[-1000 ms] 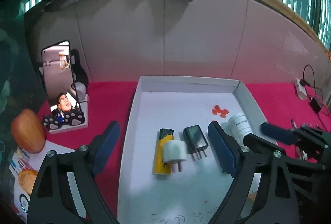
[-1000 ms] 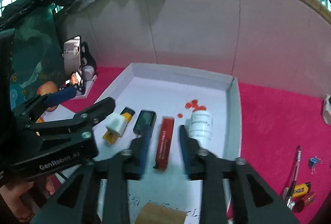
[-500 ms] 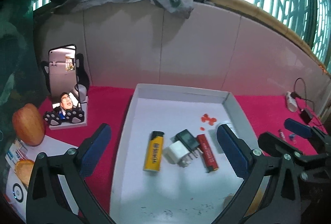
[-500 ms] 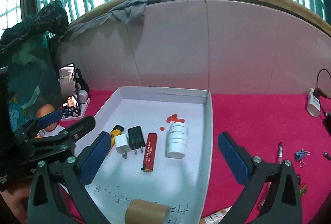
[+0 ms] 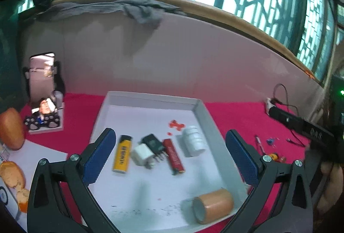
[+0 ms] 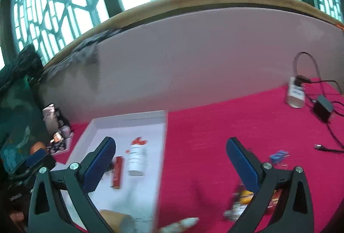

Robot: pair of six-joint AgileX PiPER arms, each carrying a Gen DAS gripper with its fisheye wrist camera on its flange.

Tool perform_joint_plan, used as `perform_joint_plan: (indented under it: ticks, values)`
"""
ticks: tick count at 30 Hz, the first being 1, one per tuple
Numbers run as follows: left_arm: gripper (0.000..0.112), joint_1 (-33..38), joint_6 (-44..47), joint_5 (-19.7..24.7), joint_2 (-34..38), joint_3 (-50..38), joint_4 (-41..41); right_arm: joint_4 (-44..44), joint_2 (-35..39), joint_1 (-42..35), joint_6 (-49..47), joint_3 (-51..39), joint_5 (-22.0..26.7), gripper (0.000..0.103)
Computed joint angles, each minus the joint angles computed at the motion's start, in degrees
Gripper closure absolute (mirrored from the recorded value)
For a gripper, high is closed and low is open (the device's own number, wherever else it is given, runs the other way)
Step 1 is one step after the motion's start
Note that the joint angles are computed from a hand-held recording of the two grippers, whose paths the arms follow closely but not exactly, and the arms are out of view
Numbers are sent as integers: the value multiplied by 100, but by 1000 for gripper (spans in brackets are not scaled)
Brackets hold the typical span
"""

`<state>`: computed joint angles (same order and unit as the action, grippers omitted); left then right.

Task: Organize rigid objects
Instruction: 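Grasp the red-green tin can with the right gripper while the left gripper grasps the black pen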

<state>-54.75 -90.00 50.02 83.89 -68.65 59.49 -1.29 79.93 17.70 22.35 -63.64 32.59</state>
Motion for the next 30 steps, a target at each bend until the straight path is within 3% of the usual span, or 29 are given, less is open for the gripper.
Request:
perform_joint_plan:
  ticks: [3,6,10,17,21,24,27,30]
  values:
    - [10,-66,151,-259,121,-95,-5,465,-310,-740,-651,330,89,0]
    - [10,-164,442,-390,308,-281,-108,1393,-533,-1618,-1926,682,285,0]
    - [10,-277,796,-562,566,-564,-331,1851,-749,-2392,-3142,1188,582,0]
    - [10,-390,1854,-511,1220,-1295,-988,1312,-807,-2071,-3468,1703,471,3]
    - [10,-392,2403,-456,1524,-1712,-1330,1025,-568,-1856,-3326,1683,431,42]
    - [10,-182,3350,-493,1889,-2367,-2199,1127,-344,-1841,-3557,1626,422,47]
    - [10,121,4068,-518,2285,-3075,-3266,1197,-374,-1849,-3792,1746,396,63]
    - [10,415,4672,-43,3122,-4408,-4488,1665,-616,-2213,-4310,1913,532,63]
